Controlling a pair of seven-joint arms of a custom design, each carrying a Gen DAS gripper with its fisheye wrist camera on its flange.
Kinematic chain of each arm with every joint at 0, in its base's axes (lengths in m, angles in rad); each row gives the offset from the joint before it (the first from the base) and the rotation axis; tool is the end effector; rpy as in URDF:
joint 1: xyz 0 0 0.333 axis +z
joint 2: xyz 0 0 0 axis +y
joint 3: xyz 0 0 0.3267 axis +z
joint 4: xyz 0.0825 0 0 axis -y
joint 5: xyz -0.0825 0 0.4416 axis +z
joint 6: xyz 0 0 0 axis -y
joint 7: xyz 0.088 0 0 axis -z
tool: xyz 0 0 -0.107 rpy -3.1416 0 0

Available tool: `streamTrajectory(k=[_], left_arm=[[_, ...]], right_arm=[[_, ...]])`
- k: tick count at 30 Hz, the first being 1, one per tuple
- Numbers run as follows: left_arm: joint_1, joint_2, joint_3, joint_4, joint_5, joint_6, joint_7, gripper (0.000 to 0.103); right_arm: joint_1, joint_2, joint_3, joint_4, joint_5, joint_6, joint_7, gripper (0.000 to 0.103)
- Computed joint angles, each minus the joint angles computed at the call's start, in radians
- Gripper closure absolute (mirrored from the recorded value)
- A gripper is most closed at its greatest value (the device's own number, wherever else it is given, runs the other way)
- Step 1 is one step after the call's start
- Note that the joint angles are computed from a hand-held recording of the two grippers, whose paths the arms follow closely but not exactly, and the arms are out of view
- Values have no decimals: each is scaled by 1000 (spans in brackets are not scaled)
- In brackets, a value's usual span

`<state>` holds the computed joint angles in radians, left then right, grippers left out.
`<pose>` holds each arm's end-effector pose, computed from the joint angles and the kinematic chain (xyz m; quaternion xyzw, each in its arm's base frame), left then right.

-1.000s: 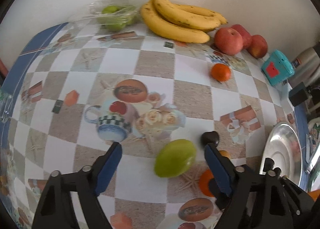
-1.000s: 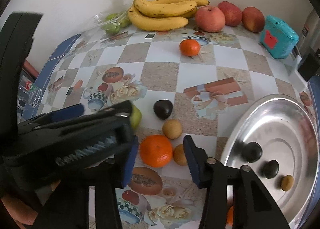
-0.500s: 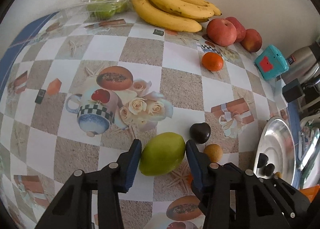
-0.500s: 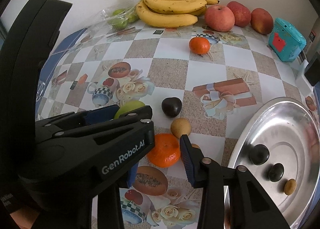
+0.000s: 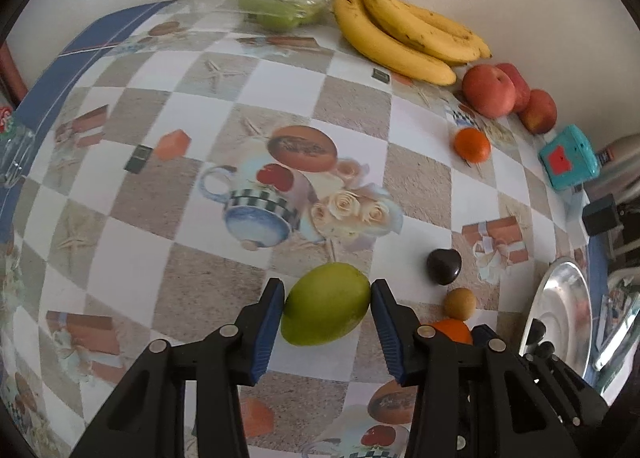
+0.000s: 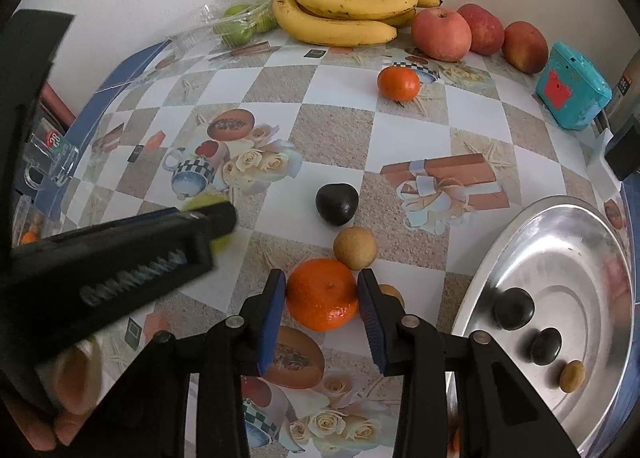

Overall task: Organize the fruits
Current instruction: 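Close the left tool on the green pear while the right tool grasps the large orange, then lift the green pear in the left tool while the right tool lifts the orange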

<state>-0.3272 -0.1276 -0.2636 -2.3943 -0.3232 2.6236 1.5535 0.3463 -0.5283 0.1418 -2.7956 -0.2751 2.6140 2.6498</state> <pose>0.4619 -0.3011 0.3751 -0.5723 0.7964 -0.1954 0.0043 0.3683 0.1958 0.3630 -0.5477 0.8110 -0.1248 0.1635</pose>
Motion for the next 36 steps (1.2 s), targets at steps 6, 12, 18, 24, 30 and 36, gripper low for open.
streamTrajectory(k=[6,12,18,24,30,36], left_arm=[[1,-19,-2,-11,16,7,-13,60],[1,-22,1,-12,14,8,-20,61],[6,-29,3,-15,16,12,-26,63],[4,-31,4,-18,8,19,-21,64],[5,-20,-3,-23,31,58,-29,63],[8,8,-10,-20,73,108,-56,62]], right_arm=[[-3,-5,4,-4,-5,0,3,65],[-1,-18,4,-15,-1,9,14,66],[4,-56,-4,-37,18,47,24,67],[3,-101,6,-41,15,35,33,67],[7,-128,8,-47,15,21,33,67],[9,-144,3,-58,21,15,32,67]])
